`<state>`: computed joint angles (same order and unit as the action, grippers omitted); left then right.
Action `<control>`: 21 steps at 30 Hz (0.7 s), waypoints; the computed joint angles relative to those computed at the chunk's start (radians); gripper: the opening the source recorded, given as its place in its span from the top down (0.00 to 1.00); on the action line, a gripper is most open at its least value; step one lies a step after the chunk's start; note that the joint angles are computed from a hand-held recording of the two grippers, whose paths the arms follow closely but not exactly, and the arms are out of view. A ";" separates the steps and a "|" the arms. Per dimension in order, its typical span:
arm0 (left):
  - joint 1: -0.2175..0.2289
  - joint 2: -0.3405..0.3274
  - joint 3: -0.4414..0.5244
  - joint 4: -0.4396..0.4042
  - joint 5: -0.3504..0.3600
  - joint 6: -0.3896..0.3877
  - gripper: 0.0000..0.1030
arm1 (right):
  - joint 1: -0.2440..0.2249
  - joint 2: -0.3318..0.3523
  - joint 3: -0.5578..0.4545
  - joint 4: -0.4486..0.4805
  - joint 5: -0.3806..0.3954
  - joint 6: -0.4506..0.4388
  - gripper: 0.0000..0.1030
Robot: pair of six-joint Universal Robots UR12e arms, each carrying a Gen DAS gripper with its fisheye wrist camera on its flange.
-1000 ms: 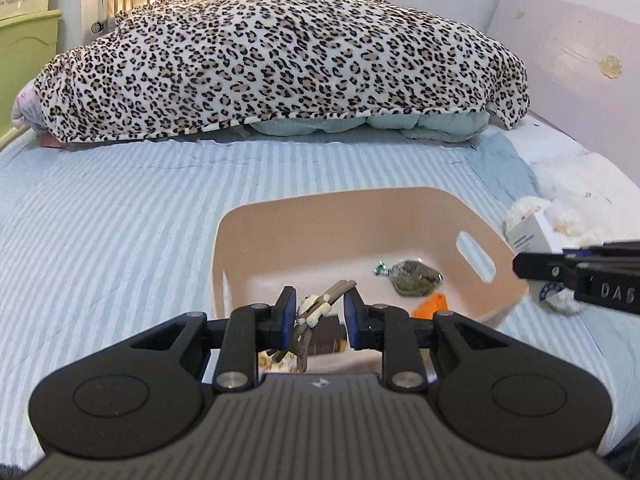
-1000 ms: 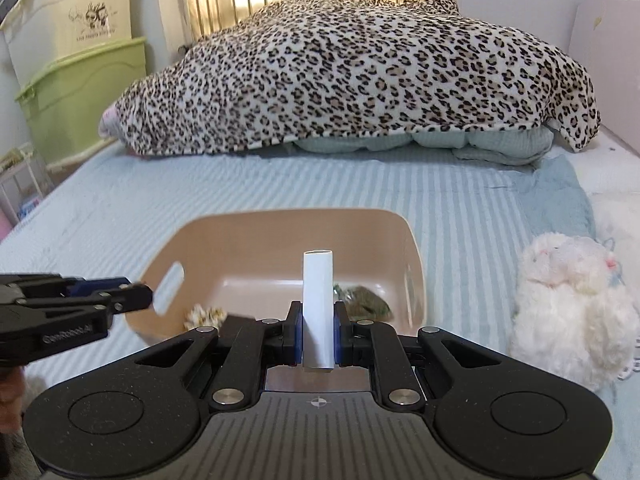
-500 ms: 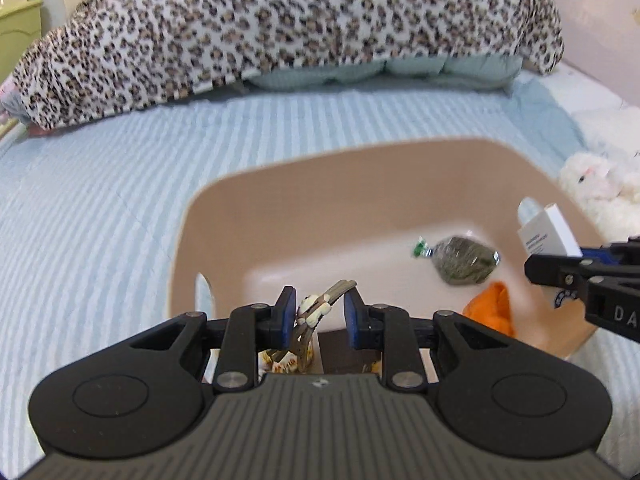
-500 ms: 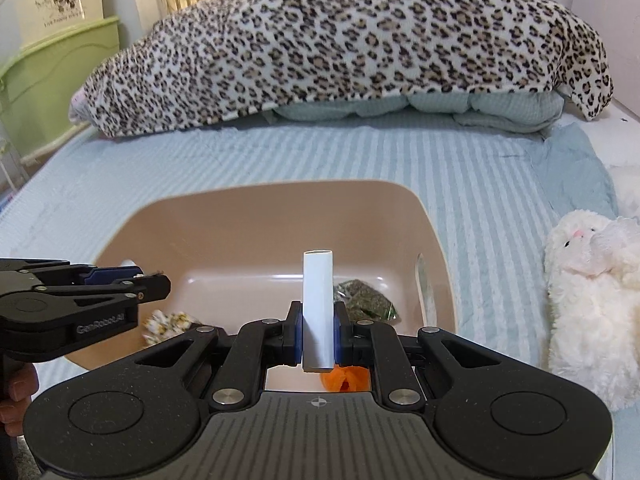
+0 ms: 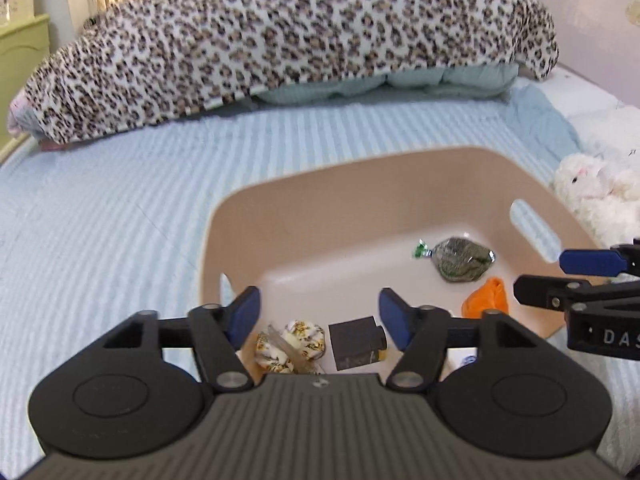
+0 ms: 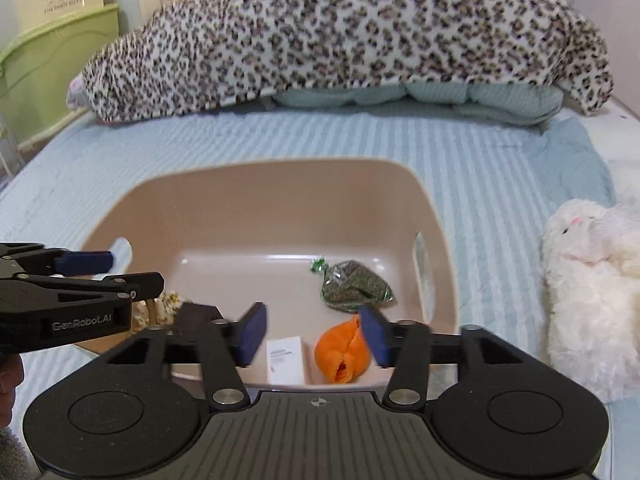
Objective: Organize objects
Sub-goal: 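Carry the hair clip into the basket and release it while the right tool drops the white box, then grasp the blue-and-white patterned box with the left tool while the right tool grasps the black star box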
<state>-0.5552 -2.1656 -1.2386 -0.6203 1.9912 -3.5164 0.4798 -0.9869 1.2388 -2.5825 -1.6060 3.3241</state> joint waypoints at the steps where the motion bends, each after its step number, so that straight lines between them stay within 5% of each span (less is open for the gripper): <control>1: -0.002 0.007 -0.005 0.002 0.001 0.000 0.30 | -0.001 -0.009 0.011 -0.010 0.003 0.005 0.41; 9: -0.022 0.065 -0.081 0.022 -0.010 -0.011 0.21 | 0.005 -0.079 0.097 -0.043 -0.019 -0.006 0.26; 21: -0.034 0.097 -0.151 -0.040 -0.040 -0.045 0.21 | 0.013 -0.093 0.133 0.091 -0.003 -0.038 0.25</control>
<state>-0.5888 -2.0682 -1.3896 -0.6605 1.9508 -3.5614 0.4928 -1.0802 1.3722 -2.4919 -1.6093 3.2861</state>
